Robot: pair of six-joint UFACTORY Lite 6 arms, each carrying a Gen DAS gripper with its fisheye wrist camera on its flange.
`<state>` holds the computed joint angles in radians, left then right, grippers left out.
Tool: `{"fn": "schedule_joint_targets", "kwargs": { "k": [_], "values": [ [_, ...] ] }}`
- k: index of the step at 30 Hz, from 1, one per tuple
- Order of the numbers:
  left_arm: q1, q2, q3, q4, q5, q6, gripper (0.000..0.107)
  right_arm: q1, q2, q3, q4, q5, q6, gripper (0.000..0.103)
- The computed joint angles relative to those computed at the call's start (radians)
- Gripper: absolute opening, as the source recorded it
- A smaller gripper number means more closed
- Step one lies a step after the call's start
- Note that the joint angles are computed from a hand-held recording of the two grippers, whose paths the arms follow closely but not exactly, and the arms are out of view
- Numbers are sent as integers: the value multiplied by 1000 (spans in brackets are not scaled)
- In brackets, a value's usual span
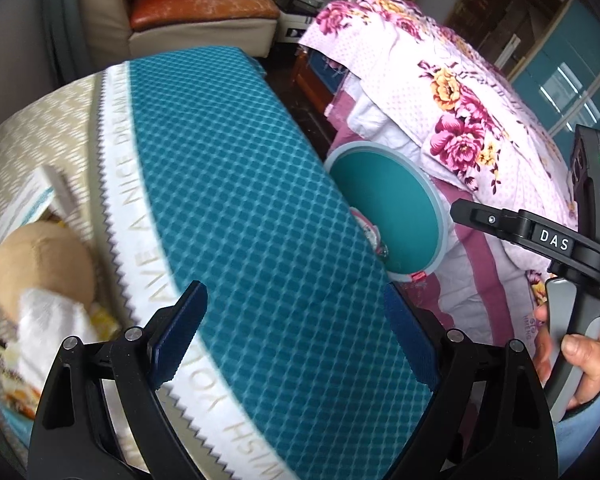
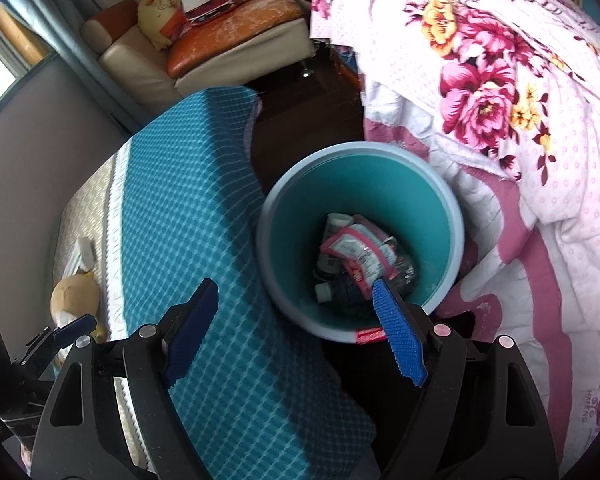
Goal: Collect trash
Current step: 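Move both open tools back over the trash on the bed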
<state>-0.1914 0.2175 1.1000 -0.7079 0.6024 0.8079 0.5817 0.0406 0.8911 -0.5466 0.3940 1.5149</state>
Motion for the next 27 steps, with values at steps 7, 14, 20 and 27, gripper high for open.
{"fn": "schedule_joint_targets", "kwargs": {
  "k": [7, 14, 20, 27],
  "values": [
    [182, -165, -136, -4, 64, 138, 90, 131, 102, 144, 13, 57, 26, 76],
    [459, -233, -201, 3, 135, 278, 90, 250, 292, 383, 99, 115, -61, 76],
    [682, -159, -174, 12, 170, 366, 90, 307, 438, 579, 190, 165, -162, 76],
    [852, -16, -124, -2, 179, 434, 90, 349, 674, 909, 301, 267, -299, 76]
  ]
}}
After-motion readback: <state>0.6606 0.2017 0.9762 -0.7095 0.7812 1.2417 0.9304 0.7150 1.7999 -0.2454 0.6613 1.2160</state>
